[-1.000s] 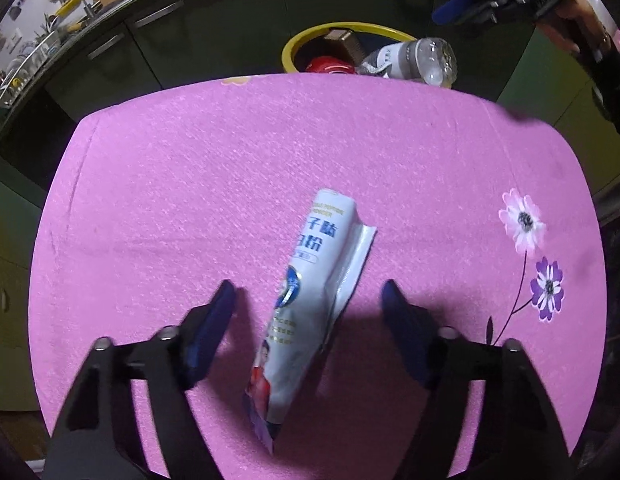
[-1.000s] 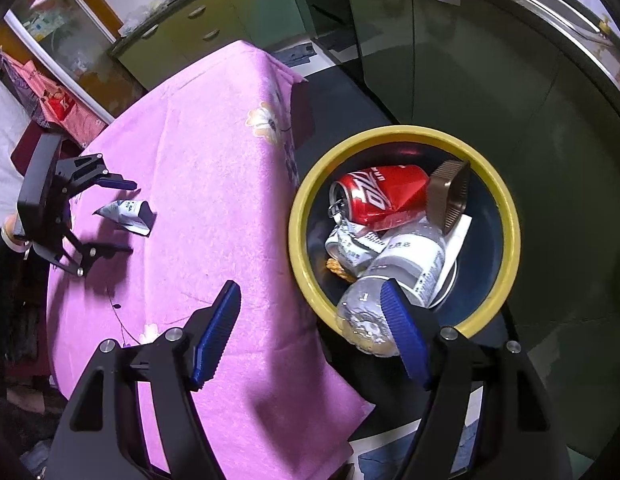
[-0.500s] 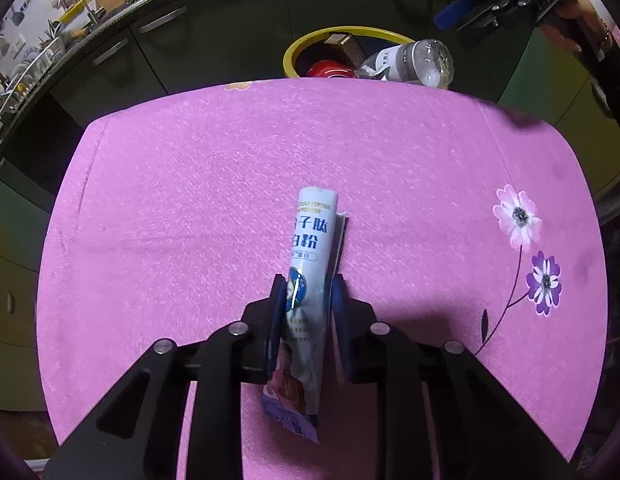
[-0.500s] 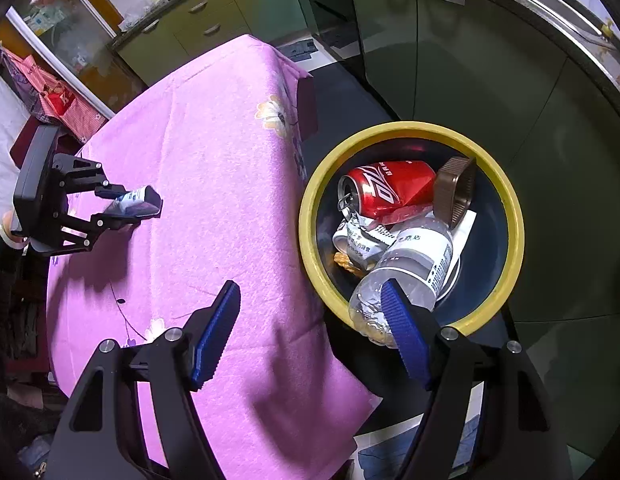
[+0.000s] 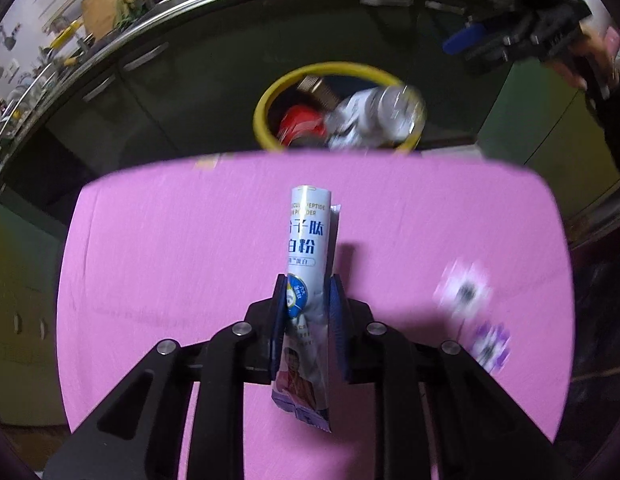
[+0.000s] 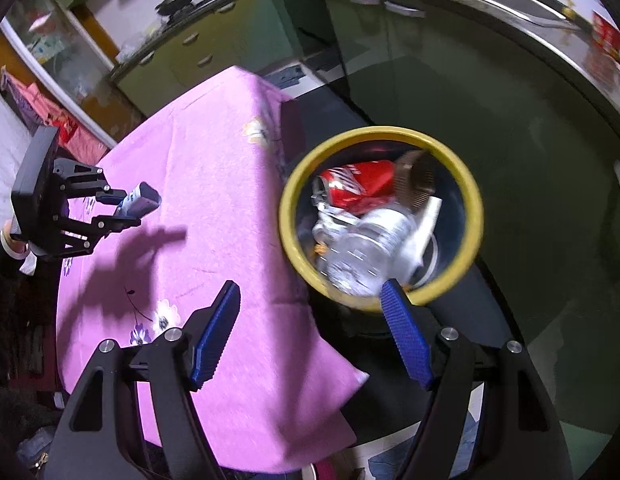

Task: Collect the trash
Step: 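Carry the tube package over the bin and open the left tool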

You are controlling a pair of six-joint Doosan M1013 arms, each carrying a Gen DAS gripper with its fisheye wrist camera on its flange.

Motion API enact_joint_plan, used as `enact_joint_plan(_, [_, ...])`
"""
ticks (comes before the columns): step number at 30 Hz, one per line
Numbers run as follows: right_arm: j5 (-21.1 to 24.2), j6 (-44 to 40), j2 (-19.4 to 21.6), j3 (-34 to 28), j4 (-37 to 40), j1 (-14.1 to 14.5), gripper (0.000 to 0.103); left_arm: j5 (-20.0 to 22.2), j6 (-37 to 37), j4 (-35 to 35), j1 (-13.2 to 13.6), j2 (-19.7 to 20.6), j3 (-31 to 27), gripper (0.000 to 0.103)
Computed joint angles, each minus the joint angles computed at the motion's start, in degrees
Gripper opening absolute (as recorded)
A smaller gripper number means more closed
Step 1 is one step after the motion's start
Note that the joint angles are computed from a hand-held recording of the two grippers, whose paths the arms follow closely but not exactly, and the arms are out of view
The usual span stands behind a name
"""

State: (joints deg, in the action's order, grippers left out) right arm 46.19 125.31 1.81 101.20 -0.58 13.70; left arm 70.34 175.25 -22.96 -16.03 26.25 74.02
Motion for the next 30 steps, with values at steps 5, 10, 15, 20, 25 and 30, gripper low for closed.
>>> enact_joint_plan(5, [-1.66, 3.41, -3.63, 3.9, -1.86, -0.7, 0.074, 0.4, -0.64, -1.55, -4.35, -0.32, -0.79, 0.02])
enact_joint_plan(10, [-3.61, 4.39, -6.42, 7.6, -0.8, -2.02, 0.074, -0.91, -1.68, -1.23, -9.11, 0.58, -1.56, 0.02])
enact_joint_plan(15, [-4.72, 4.49, -8.46, 10.73, 1.13, -3.84, 0.074, -4.57, -3.25, 1.17, -13.36, 2.47, -2.53, 0.02])
enact_joint_plan(20, [-5.4, 4.51, -9.91, 12.95, 2.58, -5.19, 0.075, -6.53, -4.34, 4.3, -16.05, 4.3, -3.03, 0.024])
enact_joint_plan(25, [-6.35, 4.4, -10.53, 13.99, 3.26, -5.68, 0.075, -8.98, -5.2, 5.17, -17.09, 5.02, -2.9, 0.061])
enact_joint_plan(30, [-6.86, 3.49, -10.23, 13.6, 3.78, -5.22, 0.075, -10.16, -6.6, 3.33, -16.12, 4.0, -2.21, 0.063])
